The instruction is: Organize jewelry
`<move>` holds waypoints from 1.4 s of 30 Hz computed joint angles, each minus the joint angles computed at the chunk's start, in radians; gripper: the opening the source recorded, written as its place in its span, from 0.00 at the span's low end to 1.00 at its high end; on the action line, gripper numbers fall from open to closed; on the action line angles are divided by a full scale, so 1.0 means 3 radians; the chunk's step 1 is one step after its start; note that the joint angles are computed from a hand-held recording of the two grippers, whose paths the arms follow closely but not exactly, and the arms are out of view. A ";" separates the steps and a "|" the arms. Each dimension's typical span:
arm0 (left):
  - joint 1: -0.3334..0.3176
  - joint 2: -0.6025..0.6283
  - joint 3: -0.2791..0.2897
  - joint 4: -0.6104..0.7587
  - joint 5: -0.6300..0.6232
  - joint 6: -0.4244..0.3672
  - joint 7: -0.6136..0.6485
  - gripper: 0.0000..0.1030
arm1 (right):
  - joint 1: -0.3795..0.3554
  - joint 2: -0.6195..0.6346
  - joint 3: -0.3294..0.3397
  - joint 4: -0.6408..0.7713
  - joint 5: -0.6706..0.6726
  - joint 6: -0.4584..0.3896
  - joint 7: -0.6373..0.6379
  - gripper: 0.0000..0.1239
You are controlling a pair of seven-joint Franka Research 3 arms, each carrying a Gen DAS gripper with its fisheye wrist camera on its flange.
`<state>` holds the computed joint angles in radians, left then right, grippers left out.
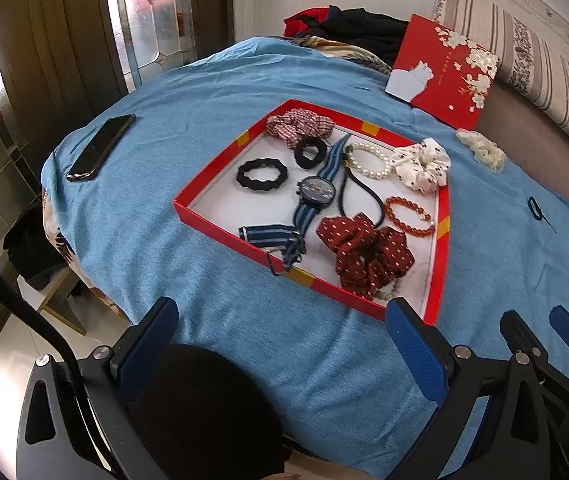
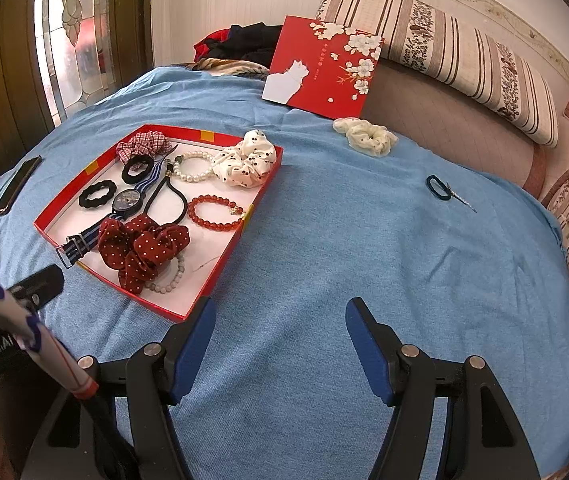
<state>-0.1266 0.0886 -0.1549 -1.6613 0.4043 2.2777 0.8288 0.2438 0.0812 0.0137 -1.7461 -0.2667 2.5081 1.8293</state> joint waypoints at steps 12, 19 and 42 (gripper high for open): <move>0.0087 -0.0095 0.0046 -0.0017 0.0097 -0.0055 -0.0050 1.00 | 0.0097 0.0132 0.0004 0.0246 -0.0126 -0.0104 -0.0031 0.58; 0.0134 -0.0134 0.0052 -0.0094 -0.0007 0.0045 -0.0005 1.00 | 0.0129 0.0122 0.0003 0.0234 -0.0110 -0.0096 -0.0049 0.61; 0.0048 -0.0148 -0.0005 0.0021 0.0274 -0.0081 -0.0028 1.00 | 0.0035 -0.0087 0.0029 -0.0063 0.0134 0.0155 -0.0207 0.62</move>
